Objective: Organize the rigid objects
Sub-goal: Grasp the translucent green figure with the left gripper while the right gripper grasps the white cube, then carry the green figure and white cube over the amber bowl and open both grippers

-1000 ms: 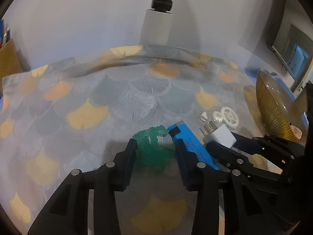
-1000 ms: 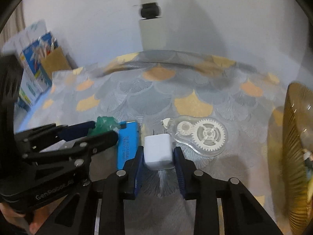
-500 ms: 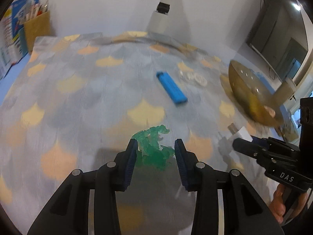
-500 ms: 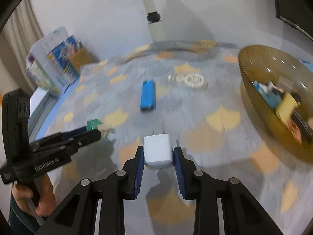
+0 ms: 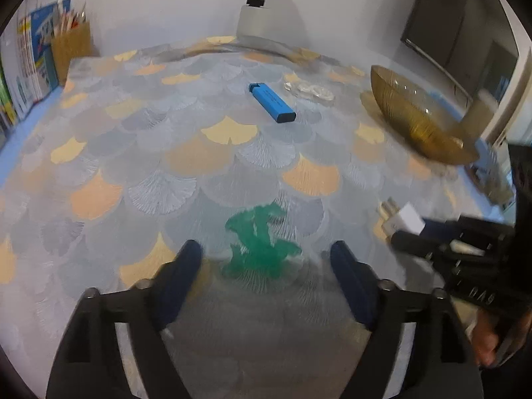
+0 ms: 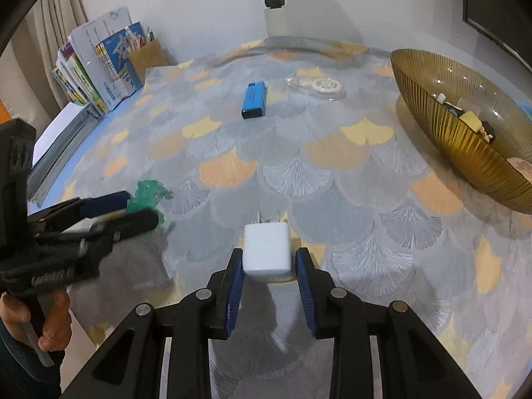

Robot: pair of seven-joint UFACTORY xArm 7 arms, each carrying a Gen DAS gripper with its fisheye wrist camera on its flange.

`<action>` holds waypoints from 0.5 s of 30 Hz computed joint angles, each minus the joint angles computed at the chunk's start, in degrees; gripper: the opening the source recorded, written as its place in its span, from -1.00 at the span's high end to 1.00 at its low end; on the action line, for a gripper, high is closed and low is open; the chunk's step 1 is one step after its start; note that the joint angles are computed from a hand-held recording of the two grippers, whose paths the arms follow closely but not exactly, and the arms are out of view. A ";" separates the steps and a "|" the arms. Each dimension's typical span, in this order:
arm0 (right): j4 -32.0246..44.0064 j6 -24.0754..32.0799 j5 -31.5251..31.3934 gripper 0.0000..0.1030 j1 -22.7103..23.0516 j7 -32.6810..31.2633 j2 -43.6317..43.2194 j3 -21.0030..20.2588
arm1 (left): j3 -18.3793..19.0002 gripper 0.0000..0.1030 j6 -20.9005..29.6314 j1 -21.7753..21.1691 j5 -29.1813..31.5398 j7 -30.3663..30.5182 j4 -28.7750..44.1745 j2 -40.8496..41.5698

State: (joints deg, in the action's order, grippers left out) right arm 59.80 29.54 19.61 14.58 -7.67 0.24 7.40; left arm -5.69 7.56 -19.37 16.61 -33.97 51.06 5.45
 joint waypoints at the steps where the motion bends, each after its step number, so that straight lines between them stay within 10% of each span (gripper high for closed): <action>1: 0.11 0.25 0.22 0.34 -0.07 -0.31 0.01 -0.07 | 1.28 -0.54 0.10 -0.97 3.86 -2.83 -0.17 -0.10; 7: 0.25 -0.84 3.42 0.18 0.01 -1.06 0.50 0.07 | 3.28 -0.50 1.72 -2.37 15.24 -13.27 1.53 0.71; 11: -0.54 -3.63 0.21 0.21 0.40 2.15 0.59 0.36 | 3.54 0.19 4.16 -3.17 22.94 -18.83 3.69 1.60; 15: -1.72 -6.21 -6.90 0.48 0.75 6.37 0.32 0.41 | 3.79 0.25 4.00 -3.65 28.76 -23.03 4.55 0.83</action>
